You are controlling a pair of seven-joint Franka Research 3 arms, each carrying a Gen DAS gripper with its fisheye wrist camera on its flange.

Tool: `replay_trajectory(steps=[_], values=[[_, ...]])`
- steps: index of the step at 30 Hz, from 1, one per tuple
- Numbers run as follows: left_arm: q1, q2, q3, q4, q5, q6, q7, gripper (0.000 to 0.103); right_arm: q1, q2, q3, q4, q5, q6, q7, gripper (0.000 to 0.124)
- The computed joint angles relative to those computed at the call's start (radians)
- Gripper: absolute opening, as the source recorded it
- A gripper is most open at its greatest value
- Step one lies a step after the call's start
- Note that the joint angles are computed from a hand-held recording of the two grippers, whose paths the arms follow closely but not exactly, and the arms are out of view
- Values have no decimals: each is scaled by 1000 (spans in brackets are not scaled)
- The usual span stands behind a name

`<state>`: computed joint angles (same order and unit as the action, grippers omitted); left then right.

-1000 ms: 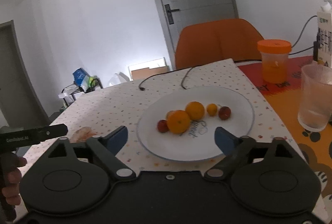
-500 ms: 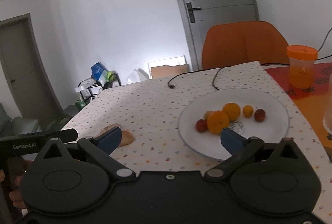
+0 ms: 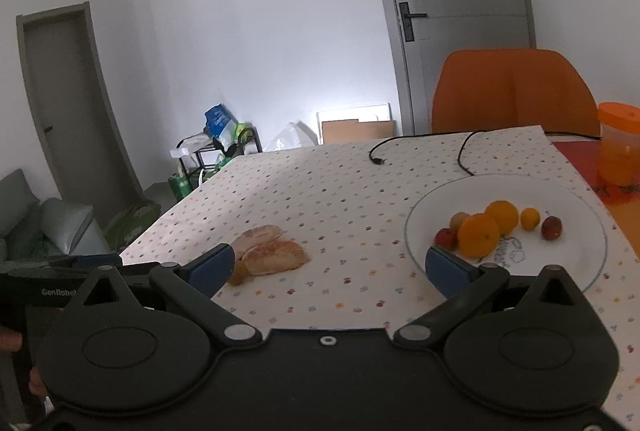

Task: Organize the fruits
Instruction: 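Move both open grippers back to the remaining fruits, then grasp a small tangerine with the left gripper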

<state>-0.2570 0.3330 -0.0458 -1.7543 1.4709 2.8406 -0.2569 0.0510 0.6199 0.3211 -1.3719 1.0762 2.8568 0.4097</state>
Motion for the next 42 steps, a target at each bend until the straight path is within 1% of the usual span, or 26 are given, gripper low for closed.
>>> replay_trajectory(steps=[4,9,13,15,18,21,23,26,27,29,30,31,34,35,36,38,42], values=[[7,-7,7,-12,60,29,-72,99,10,6,-6,3,-20,-10,18,103],[15,-7,0,-16,108,13,-128,98,14,8,-5,-4,-34,-15,21,103],[28,9,-9,-8,79,18,-104,96,17,22,-3,7,-47,-24,24,103],[30,17,-4,-4,78,29,-113,95,17,31,1,16,-53,-30,17,103],[30,33,-1,7,56,33,-94,89,28,53,-1,43,-76,-42,16,103],[29,53,8,22,30,48,-76,79,46,83,-15,86,-118,-56,48,102],[27,65,13,31,4,55,-56,69,57,107,-24,121,-154,-73,80,99],[21,85,26,47,-35,70,-24,62,66,138,-30,166,-199,-97,117,92],[18,91,31,52,-44,74,-19,61,71,149,-34,181,-217,-103,133,91],[15,103,39,62,-68,86,2,55,80,174,-42,218,-252,-124,166,86],[14,109,43,66,-84,93,15,53,84,187,-47,237,-271,-136,183,85],[14,116,46,70,-102,102,30,49,87,198,-50,253,-287,-146,197,84],[9,134,61,80,-160,127,72,39,97,234,-57,309,-334,-169,236,83],[-2,140,81,86,-144,150,52,36,99,245,-57,325,-346,-176,245,83],[-9,143,89,89,-146,153,55,34,101,256,-57,342,-358,-182,254,83],[-10,149,91,91,-181,154,89,24,105,276,-58,374,-379,-195,270,83],[-34,152,125,94,-181,170,77,23,121,332,-68,465,-427,-233,318,83]])
